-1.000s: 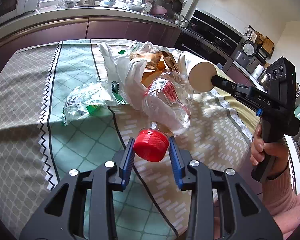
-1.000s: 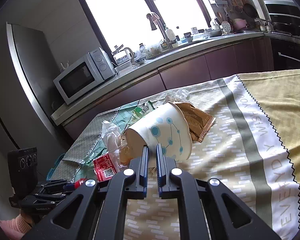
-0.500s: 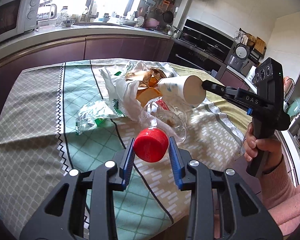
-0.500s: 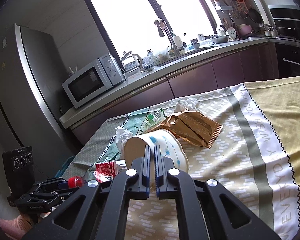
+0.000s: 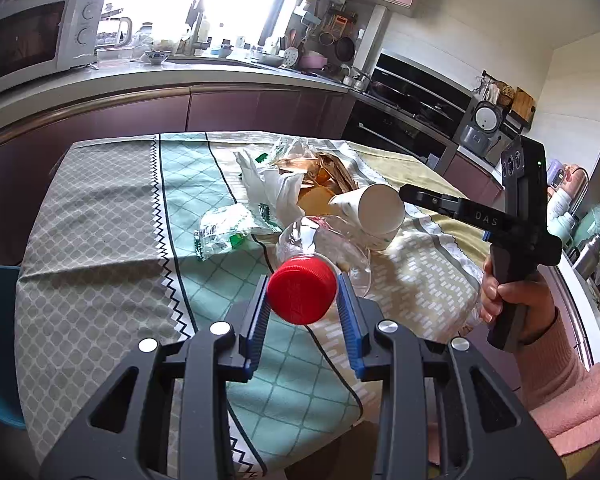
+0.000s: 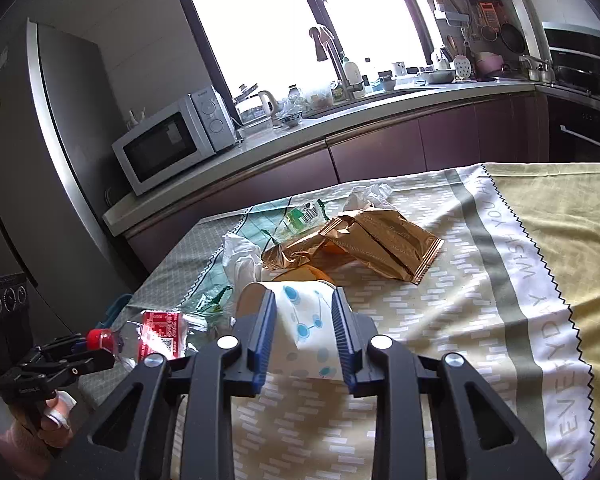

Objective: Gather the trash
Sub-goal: 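Lift the bottle with the left gripper while the right lifts the paper cup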

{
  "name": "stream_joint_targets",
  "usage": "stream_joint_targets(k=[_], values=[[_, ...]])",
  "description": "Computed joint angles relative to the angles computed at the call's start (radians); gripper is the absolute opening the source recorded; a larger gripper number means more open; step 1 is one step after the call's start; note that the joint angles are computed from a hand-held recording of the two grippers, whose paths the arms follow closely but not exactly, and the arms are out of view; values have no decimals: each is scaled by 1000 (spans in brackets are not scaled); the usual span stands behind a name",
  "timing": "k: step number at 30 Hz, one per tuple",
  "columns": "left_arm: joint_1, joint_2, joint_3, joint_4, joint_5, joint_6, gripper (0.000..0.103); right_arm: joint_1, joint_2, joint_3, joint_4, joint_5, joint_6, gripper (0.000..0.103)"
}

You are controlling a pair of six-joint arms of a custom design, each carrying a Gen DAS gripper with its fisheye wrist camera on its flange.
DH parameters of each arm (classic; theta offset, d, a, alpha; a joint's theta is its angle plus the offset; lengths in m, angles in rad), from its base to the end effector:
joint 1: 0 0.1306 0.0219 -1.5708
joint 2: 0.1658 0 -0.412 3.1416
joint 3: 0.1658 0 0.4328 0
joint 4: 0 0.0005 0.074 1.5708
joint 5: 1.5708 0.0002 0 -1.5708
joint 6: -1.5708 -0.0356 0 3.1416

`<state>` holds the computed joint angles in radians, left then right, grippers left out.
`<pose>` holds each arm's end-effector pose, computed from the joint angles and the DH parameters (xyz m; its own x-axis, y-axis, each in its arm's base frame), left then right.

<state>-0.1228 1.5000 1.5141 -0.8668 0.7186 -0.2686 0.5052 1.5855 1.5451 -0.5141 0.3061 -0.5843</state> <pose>0.5528 -0.0923 0.4708 -0.5820 0.2731 -0.7659 0.7017 0.6446 -0.3034 0.5480 0.2902 0.4614 -0.5152 0.3161 -0.7966 0.0562 0.9400 0.3366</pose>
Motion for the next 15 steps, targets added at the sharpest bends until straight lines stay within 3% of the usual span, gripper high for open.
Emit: stream_joint_targets(k=[7, 11, 15], values=[[2, 2, 0, -1, 5, 5, 33, 22, 40, 63, -67, 5, 59, 29], [2, 3, -1, 2, 3, 12, 33, 22, 63, 87, -95, -8, 64, 19], [4, 1, -4, 5, 4, 14, 33, 20, 62, 82, -92, -8, 57, 15]])
